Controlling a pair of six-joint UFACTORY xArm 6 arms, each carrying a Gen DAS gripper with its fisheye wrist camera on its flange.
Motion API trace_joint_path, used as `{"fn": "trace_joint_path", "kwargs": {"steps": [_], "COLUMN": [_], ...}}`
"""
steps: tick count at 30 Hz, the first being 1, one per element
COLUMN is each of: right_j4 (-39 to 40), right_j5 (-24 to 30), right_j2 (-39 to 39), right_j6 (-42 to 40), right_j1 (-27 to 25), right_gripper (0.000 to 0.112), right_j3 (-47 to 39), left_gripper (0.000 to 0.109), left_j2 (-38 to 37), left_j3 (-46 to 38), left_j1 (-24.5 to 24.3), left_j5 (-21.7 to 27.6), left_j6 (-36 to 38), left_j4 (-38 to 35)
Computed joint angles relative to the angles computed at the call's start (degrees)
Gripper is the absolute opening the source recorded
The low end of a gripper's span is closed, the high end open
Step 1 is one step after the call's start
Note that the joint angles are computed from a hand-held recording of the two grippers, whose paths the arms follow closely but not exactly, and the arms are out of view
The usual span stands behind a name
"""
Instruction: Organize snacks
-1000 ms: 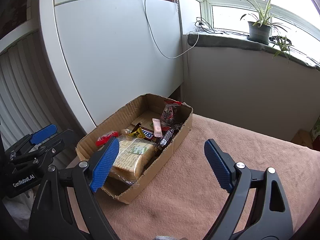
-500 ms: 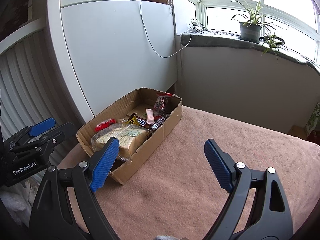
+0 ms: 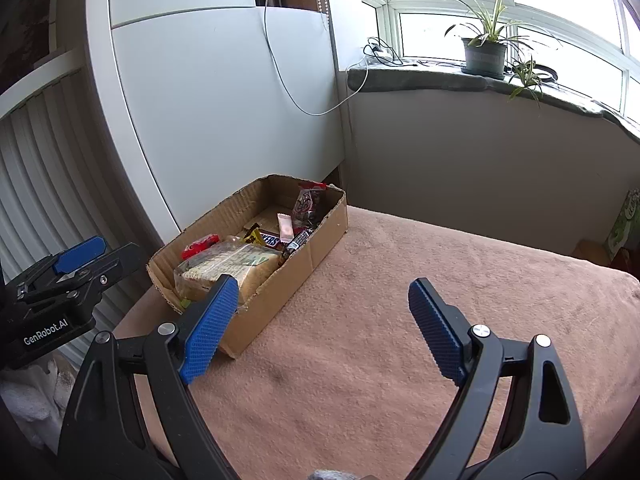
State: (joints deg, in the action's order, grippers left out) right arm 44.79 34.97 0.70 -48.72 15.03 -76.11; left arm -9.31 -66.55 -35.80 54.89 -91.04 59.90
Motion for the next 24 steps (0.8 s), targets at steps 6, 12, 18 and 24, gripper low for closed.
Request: {"fn": "trace_joint_path", "kwargs": {"steps": [6, 12, 18, 24], "right_j4": [-0.1, -0.1, -0.5, -0.6], "right_j5": [0.0, 0.4, 0.4, 0.4], "right_j2": [0.0, 0.0, 0.2, 0.3], "right_j6": [0.1, 0.0, 0.4, 0.4], "right_j1": [0.0, -0.1, -0.1, -0.2], "right_gripper": [0.089, 0.089, 0.089, 0.089], "right_j3": [0.0, -0.2, -0.2, -0.2], "left_gripper": [0.080, 0.080, 0.080, 0.080], "left_j2": [0.0, -0.1, 0.0, -0.1], "left_j3": [-0.1, 0.0, -0.1, -0.1], "left_j1": [-0.2, -0.2, -0.2, -0.3], "left_j5": [0.3, 0.3, 0.1, 0.1], "left_j6": [-0.2, -0.2, -0.2, -0.2], "left_j4": [0.1, 0.2, 0.1, -0.1]}}
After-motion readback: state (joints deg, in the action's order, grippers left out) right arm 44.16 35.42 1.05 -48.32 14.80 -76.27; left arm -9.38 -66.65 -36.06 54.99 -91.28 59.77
